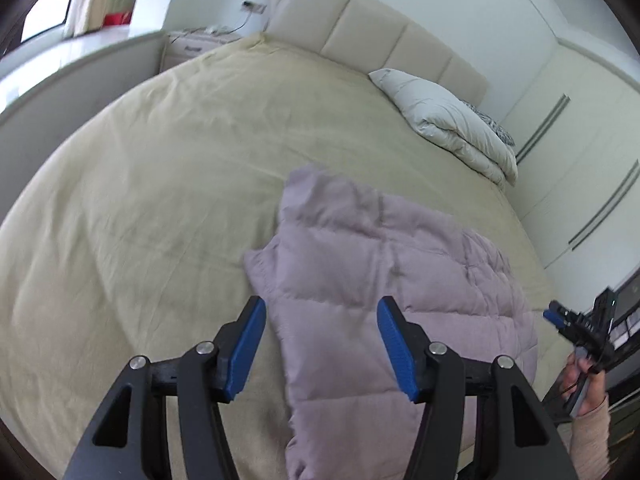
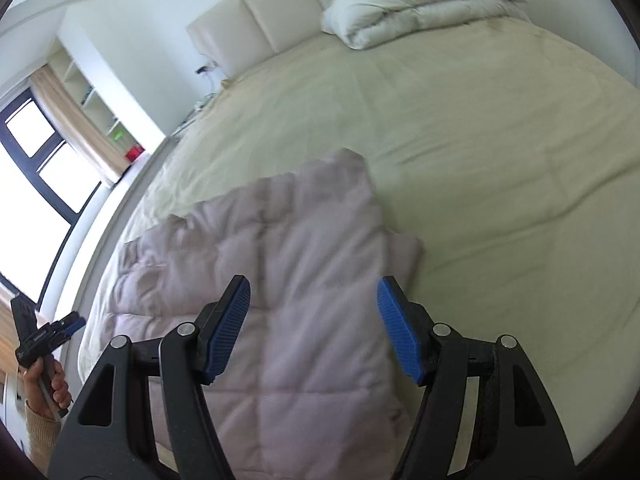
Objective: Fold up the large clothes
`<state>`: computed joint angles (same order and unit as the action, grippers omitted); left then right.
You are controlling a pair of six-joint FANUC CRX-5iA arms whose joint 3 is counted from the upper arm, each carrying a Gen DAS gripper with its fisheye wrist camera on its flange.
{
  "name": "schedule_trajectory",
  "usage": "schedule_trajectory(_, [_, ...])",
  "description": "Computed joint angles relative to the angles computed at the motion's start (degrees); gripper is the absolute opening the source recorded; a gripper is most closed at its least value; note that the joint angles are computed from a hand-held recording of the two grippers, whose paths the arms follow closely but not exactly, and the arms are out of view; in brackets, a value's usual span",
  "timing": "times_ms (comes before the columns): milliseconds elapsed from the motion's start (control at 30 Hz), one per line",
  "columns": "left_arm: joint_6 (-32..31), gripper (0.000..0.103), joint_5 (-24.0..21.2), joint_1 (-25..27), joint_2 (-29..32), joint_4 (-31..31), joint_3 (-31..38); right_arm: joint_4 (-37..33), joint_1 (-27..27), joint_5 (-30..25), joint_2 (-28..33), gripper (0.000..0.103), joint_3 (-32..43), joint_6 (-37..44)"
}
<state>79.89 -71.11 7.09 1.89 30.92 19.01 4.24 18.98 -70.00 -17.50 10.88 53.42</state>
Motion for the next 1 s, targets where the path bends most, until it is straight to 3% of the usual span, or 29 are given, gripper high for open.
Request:
schedule_trajectory(67, [-1.77, 0.078, 2.66, -3.96, 1.24, -2.81, 3.02, 0.99, 3.29, -0.56, 3.11, 0.066, 3.54, 4.17])
schedule_trajectory(133, [-0.95, 0.079, 3.38, -8.7, 5.06, -7.33, 8.62, 5.18, 7.89, -2.87, 8.65, 0.066, 7.68, 6.42])
schedule_trajectory(267, [2.38, 0.079, 0.1, -15.38, 13.94, -17.26, 19.77, 8.94, 10.13, -7.97, 20.33, 0.065, 15.99, 6.05])
schedule_trajectory(333, [4.68, 0.079, -5.08, -17.28, 18.75, -22.23, 26.06, 8.13, 7.88, -9.15, 23.7, 0.066, 17.44, 6.42])
schedule_trajectory(400, [5.18, 0.082, -3.83, -16.86, 19.76, -22.88, 24.49, 7.58, 6.3, -6.19, 23.96, 0.067, 14.61, 7.35])
schedule_trajectory(500, [4.81, 0.087, -1.77, -15.29, 19.64, -19.09, 20.92, 7.35, 5.7, -0.99, 22.01, 0.068, 10.32, 8.39])
schedule_trajectory(633, [3.82, 0.092, -1.38, -15.64, 20.91, -19.84, 21.36, 7.58, 4.8, 4.26, 21.06, 0.069, 5.46, 9.08])
schedule_trajectory(1000, [4.82, 0.095, 1.84, -16.58, 20.73, -22.0, 19.27, 13.96, 6.2, 9.92, 23.22, 0.069, 0.66, 5.08])
